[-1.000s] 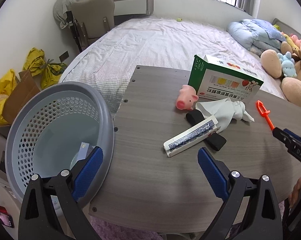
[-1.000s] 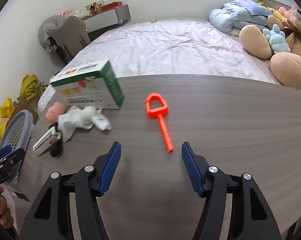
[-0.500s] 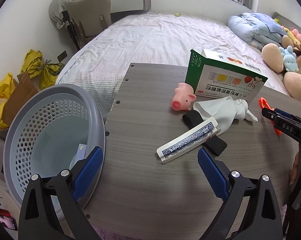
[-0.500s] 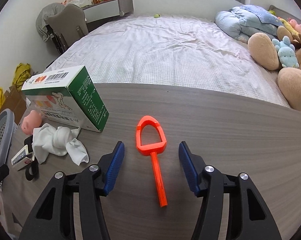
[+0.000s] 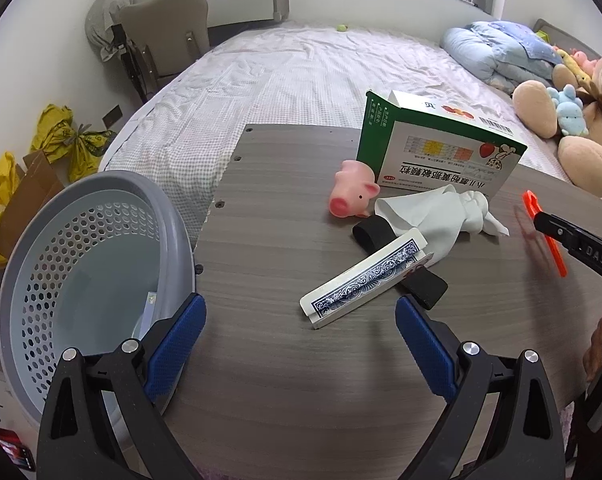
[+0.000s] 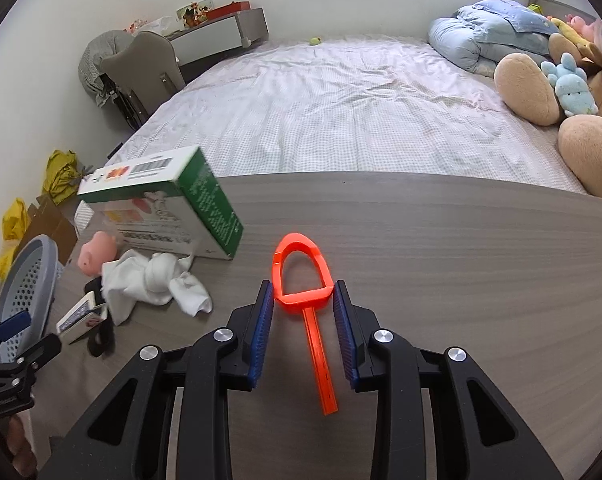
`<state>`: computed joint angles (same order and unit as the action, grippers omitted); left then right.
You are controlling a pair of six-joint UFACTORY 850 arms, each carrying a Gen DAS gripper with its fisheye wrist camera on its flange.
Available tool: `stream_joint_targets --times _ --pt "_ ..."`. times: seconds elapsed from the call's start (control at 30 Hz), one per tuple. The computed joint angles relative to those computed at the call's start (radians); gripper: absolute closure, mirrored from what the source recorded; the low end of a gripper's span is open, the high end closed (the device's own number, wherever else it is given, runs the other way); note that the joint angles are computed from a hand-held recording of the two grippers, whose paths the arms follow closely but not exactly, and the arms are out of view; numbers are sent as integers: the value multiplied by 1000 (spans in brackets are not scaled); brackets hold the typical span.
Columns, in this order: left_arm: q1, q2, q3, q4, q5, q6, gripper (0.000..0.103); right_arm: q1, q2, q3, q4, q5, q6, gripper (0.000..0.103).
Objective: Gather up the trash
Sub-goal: 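Move the left gripper toward the white toothpaste tube with blue pattern, then close the left gripper on the toothpaste tube and lift it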
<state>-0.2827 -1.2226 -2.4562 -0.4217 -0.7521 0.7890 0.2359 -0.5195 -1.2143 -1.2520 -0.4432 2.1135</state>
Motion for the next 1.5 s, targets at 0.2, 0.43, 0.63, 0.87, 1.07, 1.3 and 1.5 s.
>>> stream_joint_targets --times 0.2,0.43,0.63,0.87,1.07,1.3,1.5 --pt "-2 -36 -61 -8 -30 35 9 48 22 20 -21 -4 55 73" --pt "-13 -74 -109 25 -44 68 9 77 38 27 -50 8 92 73" --pt "-27 -59 -64 46 9 93 9 87 55 43 -91 18 136 73" --pt "-21 -62 -63 -20 -7 161 22 102 74 72 -105 28 183 73" --pt "-13 -53 -61 -81 -100 203 66 114 79 78 -78 20 173 73" --pt "-1 14 53 -123 -118 211 82 129 80 70 -65 10 163 73" --pt "23 70 136 -175 -101 222 83 147 78 56 -43 2 137 73"
